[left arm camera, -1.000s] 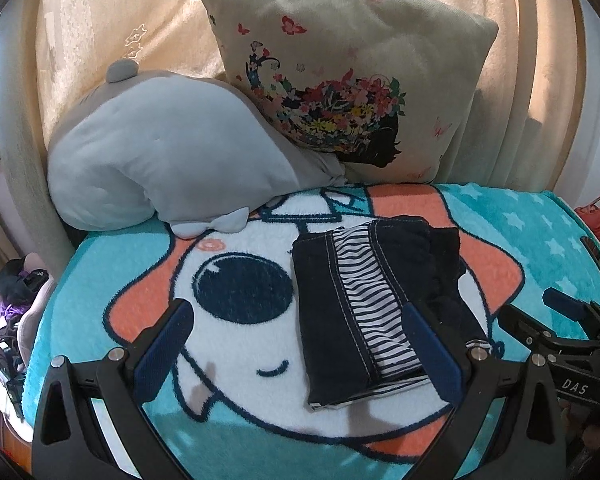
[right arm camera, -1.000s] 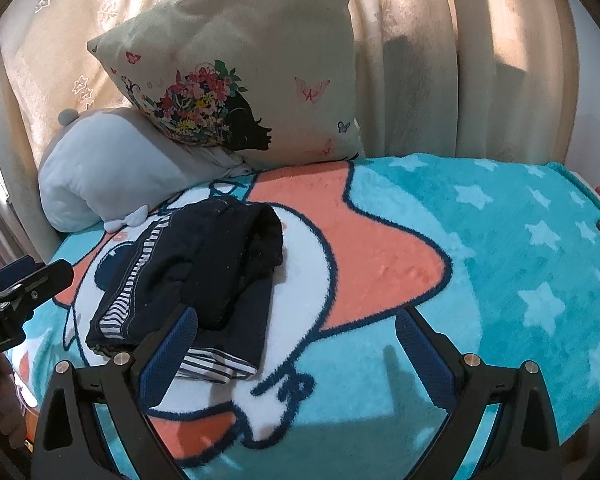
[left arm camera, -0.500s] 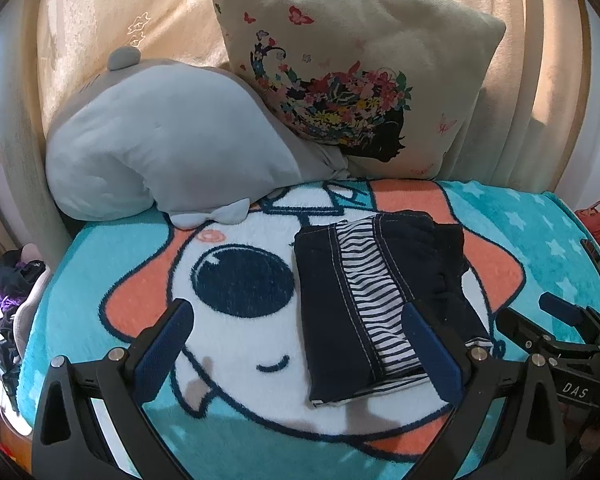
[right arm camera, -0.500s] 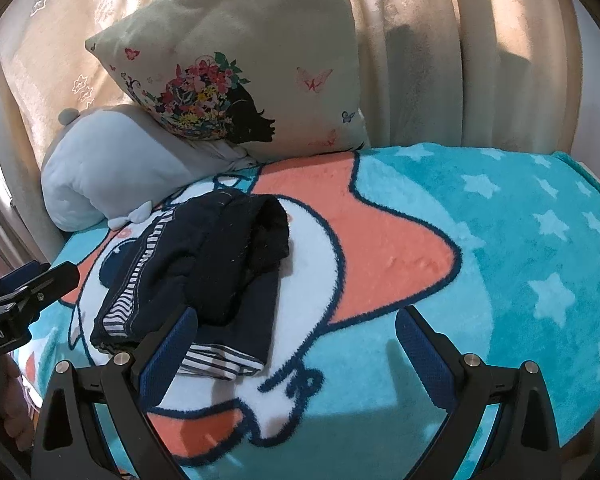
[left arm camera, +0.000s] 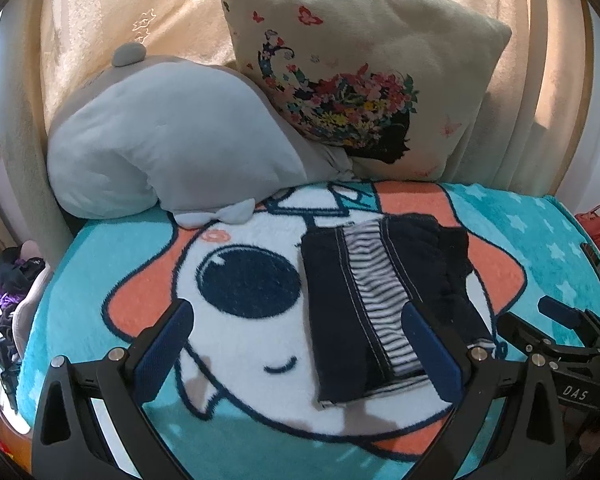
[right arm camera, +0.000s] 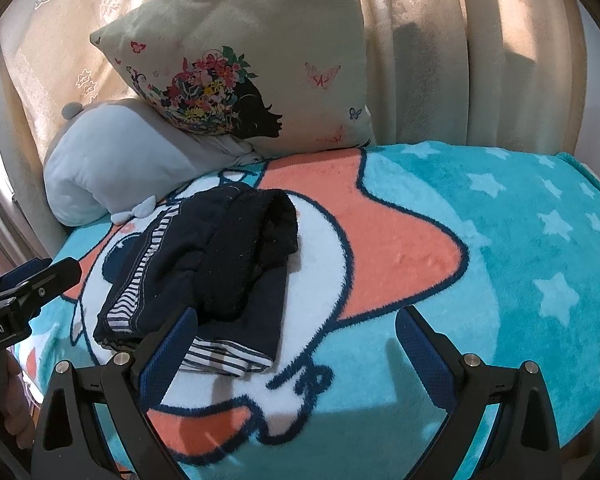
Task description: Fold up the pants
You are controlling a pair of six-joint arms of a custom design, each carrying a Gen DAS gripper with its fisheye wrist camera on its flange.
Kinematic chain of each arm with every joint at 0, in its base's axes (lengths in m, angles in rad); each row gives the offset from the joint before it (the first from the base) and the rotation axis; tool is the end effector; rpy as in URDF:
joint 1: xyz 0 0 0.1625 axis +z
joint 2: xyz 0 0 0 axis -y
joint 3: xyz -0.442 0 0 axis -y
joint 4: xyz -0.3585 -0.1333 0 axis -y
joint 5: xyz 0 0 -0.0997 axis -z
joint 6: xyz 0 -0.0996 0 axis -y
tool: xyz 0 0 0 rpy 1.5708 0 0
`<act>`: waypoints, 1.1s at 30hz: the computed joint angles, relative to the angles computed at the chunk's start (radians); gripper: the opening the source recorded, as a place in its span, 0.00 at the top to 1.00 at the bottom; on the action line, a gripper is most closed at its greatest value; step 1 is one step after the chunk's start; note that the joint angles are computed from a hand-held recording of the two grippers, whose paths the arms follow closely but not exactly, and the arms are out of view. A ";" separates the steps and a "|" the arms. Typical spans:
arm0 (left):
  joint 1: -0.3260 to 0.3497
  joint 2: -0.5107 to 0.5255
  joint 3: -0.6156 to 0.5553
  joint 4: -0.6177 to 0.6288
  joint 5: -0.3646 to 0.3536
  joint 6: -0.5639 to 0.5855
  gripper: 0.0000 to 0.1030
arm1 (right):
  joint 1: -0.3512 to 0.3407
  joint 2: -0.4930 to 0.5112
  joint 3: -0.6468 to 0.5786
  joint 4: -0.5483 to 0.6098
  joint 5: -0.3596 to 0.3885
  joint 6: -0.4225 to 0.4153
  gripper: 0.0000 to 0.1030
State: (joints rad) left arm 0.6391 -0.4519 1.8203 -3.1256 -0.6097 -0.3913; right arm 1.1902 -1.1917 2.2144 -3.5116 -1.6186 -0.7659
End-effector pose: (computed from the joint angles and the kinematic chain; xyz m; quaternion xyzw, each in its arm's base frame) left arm -0.3359 -0.5174 -0.0332 0.1942 0.8623 -0.3479 0.3125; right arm -0.0627 -0.5027 0.2859 0.1612 -0.8817 0.3605 0.2583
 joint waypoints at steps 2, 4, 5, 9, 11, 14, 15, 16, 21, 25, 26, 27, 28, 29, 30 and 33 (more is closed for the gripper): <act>0.014 -0.007 -0.004 -0.042 -0.007 0.034 0.00 | 0.000 -0.005 -0.006 0.021 0.006 0.004 0.02; 0.040 -0.020 -0.018 -0.054 -0.035 0.041 0.00 | -0.002 -0.025 -0.030 0.103 0.042 0.027 0.02; 0.060 -0.030 -0.029 -0.044 -0.067 0.037 0.00 | -0.005 -0.039 -0.054 0.173 0.072 0.049 0.02; 0.154 -0.043 -0.092 0.055 -0.237 -0.021 0.00 | -0.022 -0.045 -0.168 0.438 0.184 0.135 0.02; 0.187 -0.033 -0.122 0.093 -0.295 -0.048 0.00 | -0.015 -0.014 -0.228 0.513 0.192 0.170 0.04; 0.220 -0.005 -0.169 0.124 -0.384 -0.041 0.00 | 0.007 0.031 -0.280 0.549 0.155 0.188 0.17; 0.225 0.011 -0.192 0.141 -0.399 -0.037 0.00 | 0.012 0.044 -0.299 0.581 0.154 0.189 0.18; 0.227 0.021 -0.208 0.154 -0.400 -0.033 0.00 | 0.017 0.057 -0.315 0.602 0.146 0.191 0.19; 0.216 0.064 -0.257 0.196 -0.383 -0.006 0.19 | 0.044 0.127 -0.377 0.617 0.072 0.206 0.24; 0.216 0.052 -0.257 0.194 -0.473 0.007 0.64 | 0.031 0.129 -0.390 0.667 0.128 0.213 0.43; 0.206 0.053 -0.258 0.193 -0.449 0.009 0.66 | 0.031 0.123 -0.386 0.673 0.144 0.205 0.48; 0.199 0.055 -0.261 0.191 -0.437 0.012 0.69 | 0.031 0.120 -0.386 0.681 0.152 0.201 0.52; 0.196 0.055 -0.267 0.188 -0.439 0.013 0.69 | 0.031 0.115 -0.388 0.699 0.172 0.199 0.55; 0.196 0.055 -0.274 0.186 -0.443 0.014 0.69 | 0.031 0.110 -0.389 0.709 0.188 0.199 0.56; 0.194 0.057 -0.287 0.185 -0.443 0.019 0.69 | 0.034 0.106 -0.390 0.711 0.197 0.198 0.56; 0.191 0.066 -0.327 0.207 -0.400 0.022 0.69 | 0.046 0.106 -0.404 0.713 0.217 0.197 0.57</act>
State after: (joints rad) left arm 0.8304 -0.3858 1.4938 -2.9182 -1.0101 -0.3697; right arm 1.2361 -1.0858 1.8107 -2.7988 -1.4015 -0.5685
